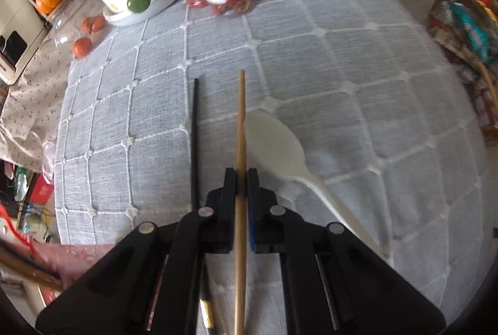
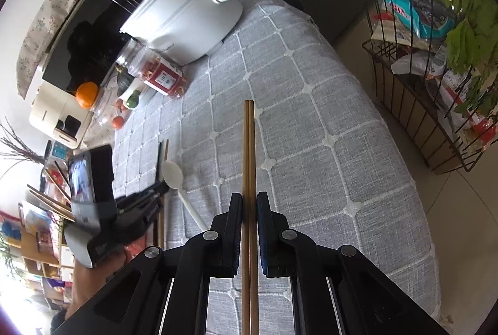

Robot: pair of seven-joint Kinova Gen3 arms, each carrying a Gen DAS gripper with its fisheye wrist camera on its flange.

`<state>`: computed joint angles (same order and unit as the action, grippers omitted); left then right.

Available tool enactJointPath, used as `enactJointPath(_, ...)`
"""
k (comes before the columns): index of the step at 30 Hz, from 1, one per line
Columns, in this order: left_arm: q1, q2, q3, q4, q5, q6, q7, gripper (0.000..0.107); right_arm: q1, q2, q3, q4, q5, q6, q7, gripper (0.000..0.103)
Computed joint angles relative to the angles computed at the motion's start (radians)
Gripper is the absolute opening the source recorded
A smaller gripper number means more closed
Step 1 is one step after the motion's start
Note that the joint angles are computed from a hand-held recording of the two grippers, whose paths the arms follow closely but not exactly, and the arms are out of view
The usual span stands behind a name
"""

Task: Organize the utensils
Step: 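Lift both chopsticks and drop the left gripper's chopstick into the pink basket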

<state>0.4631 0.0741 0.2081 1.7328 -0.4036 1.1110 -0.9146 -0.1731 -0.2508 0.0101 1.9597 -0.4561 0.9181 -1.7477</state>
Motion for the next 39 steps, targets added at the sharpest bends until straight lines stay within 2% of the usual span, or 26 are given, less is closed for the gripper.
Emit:
enactJointPath(6,-0.003,-0.189,0.049,0.074,0.063,-0.066,-0.083,0.008,-0.009,-0.090,-0.040,0.002,0.032,-0.042,-0.062,0.009)
enactJointPath(9,-0.021,-0.314,0.058,0.105,0.128,-0.091,-0.163,0.008,-0.017,-0.142,-0.065,0.005,0.054,-0.072,-0.111,0.009)
enactJointPath(12,0.008,-0.445,0.022,0.121,0.187,-0.115,-0.233,0.008,-0.021,-0.191,-0.100,0.006,0.091,-0.109,-0.164,0.009)
enactJointPath(17,-0.027,-0.641,-0.033,0.137,0.261,-0.178,-0.332,0.008,-0.020,-0.251,-0.188,0.012,0.160,-0.191,-0.271,0.009)
enactJointPath(21,-0.113,-0.768,-0.075,0.204,0.287,-0.335,-0.439,0.008,-0.020,-0.271,-0.257,0.007,0.215,-0.242,-0.349,0.009)
enactJointPath(23,-0.103,-0.799,-0.102,0.246,0.229,-0.417,-0.419,0.008,-0.020,-0.271,-0.284,0.003,0.241,-0.268,-0.380,0.009)
enactJointPath(26,-0.080,-0.835,-0.134,0.329,0.120,-0.539,-0.303,0.008,-0.003,-0.266,-0.341,-0.005,0.285,-0.307,-0.436,0.009)
enactJointPath(29,-0.153,-0.859,-0.133,0.417,0.089,-0.661,-0.273,0.008,0.017,-0.255,-0.399,-0.016,0.335,-0.336,-0.487,0.009)
enactJointPath(31,-0.225,-0.862,-0.130,0.458,0.123,-0.742,-0.333,0.008,0.037,-0.243,-0.443,-0.023,0.372,-0.357,-0.519,0.009)
enactJointPath(35,-0.360,-0.848,-0.125,0.529,0.282,-0.867,-0.494,0.008,0.081,-0.216,-0.521,-0.038,0.448,-0.374,-0.581,0.009)
enactJointPath(37,-0.397,-0.838,-0.126,0.546,0.349,-0.884,-0.554,0.008,0.078,-0.203,-0.529,-0.036,0.466,-0.387,-0.606,0.009)
enactJointPath(39,-0.424,-0.820,-0.117,0.556,0.373,-0.889,-0.554,0.008,0.084,-0.192,-0.542,-0.034,0.488,-0.401,-0.635,0.009)
